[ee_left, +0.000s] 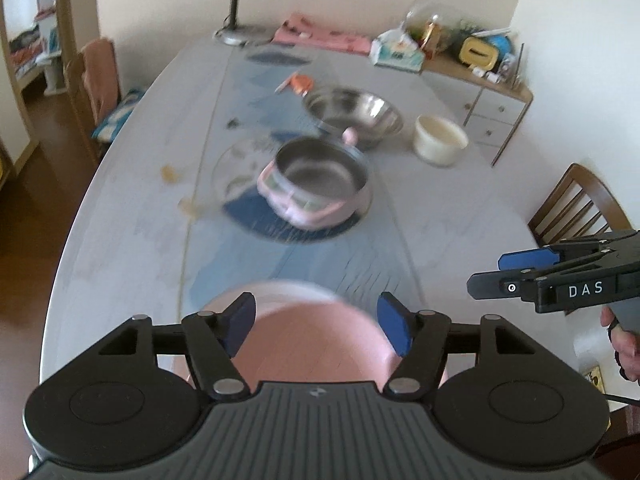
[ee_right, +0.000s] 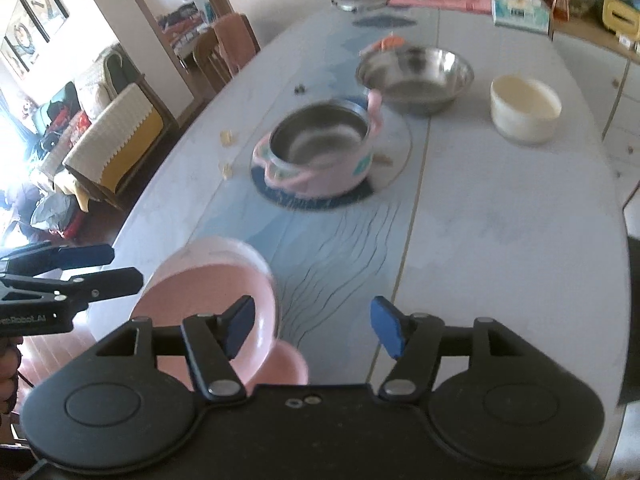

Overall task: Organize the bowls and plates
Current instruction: 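Open both grippers and lift them off the pink plate, then move both grippers to the large steel bowl's rim and close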

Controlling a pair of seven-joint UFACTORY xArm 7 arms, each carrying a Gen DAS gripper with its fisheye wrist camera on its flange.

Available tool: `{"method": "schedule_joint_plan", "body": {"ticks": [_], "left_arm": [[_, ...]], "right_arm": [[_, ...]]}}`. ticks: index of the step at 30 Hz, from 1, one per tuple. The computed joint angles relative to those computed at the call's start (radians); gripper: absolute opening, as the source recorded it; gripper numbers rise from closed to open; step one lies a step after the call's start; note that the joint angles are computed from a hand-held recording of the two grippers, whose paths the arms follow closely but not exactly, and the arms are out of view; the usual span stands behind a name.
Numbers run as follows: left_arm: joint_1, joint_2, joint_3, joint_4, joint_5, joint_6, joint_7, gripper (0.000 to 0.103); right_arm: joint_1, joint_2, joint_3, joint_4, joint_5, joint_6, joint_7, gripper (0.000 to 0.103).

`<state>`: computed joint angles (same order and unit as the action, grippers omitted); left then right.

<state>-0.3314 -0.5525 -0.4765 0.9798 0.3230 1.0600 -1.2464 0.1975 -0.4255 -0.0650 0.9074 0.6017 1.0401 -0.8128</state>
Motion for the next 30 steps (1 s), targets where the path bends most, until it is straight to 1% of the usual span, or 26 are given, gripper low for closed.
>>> {"method": "schedule_joint_plan", "body": {"ticks": [2,4,7,9,10,11,13,17,20,22,25,29,30], "left_arm": [[0.025,0.053,-0.013,0.049,0.040,-0.015,0.001,0.069],[0.043,0.110,-0.026,0.099,0.088,-0.022,-0.008,0.076],[0.051,0.200,-0.031,0.176,0.171,-0.022,-0.029,0.077],[0.047,0.259,-0.025,0.227,0.216,-0.019,-0.044,0.077],[0.044,0.286,-0.019,0.249,0.238,-0.021,-0.051,0.077],[0.039,0.310,-0.012,0.271,0.259,-0.023,-0.057,0.077],[0.031,0.372,0.001,0.332,0.305,-0.009,-0.065,0.077],[0.009,0.472,0.048,0.435,0.377,-0.005,-0.075,0.078],[-0.013,0.543,0.093,0.514,0.410,0.008,-0.049,0.078],[-0.028,0.590,0.126,0.570,0.422,0.023,-0.026,0.078],[-0.037,0.654,0.185,0.643,0.398,0.019,0.013,0.078],[-0.047,0.734,0.260,0.735,0.368,0.029,0.067,0.078],[-0.050,0.755,0.278,0.757,0.362,0.034,0.077,0.078]], "right_arm": [[0.000,0.025,-0.014,0.035,0.014,-0.012,-0.027,0.077],[-0.005,0.055,-0.024,0.070,0.030,-0.024,-0.056,0.080],[-0.018,0.106,-0.033,0.130,0.055,-0.033,-0.096,0.085],[-0.030,0.143,-0.036,0.175,0.071,-0.035,-0.127,0.091],[-0.037,0.158,-0.033,0.192,0.076,-0.041,-0.141,0.096],[-0.043,0.178,-0.031,0.215,0.087,-0.050,-0.163,0.098],[-0.056,0.220,-0.028,0.268,0.105,-0.050,-0.197,0.099],[-0.093,0.323,-0.004,0.390,0.133,-0.054,-0.222,0.102],[-0.120,0.408,0.026,0.489,0.139,-0.055,-0.218,0.103],[-0.137,0.471,0.050,0.561,0.124,-0.051,-0.204,0.103],[-0.157,0.578,0.090,0.689,0.088,-0.045,-0.152,0.103],[-0.161,0.732,0.142,0.875,-0.004,-0.048,-0.077,0.103],[-0.153,0.771,0.152,0.921,-0.035,-0.062,-0.053,0.103]]}}
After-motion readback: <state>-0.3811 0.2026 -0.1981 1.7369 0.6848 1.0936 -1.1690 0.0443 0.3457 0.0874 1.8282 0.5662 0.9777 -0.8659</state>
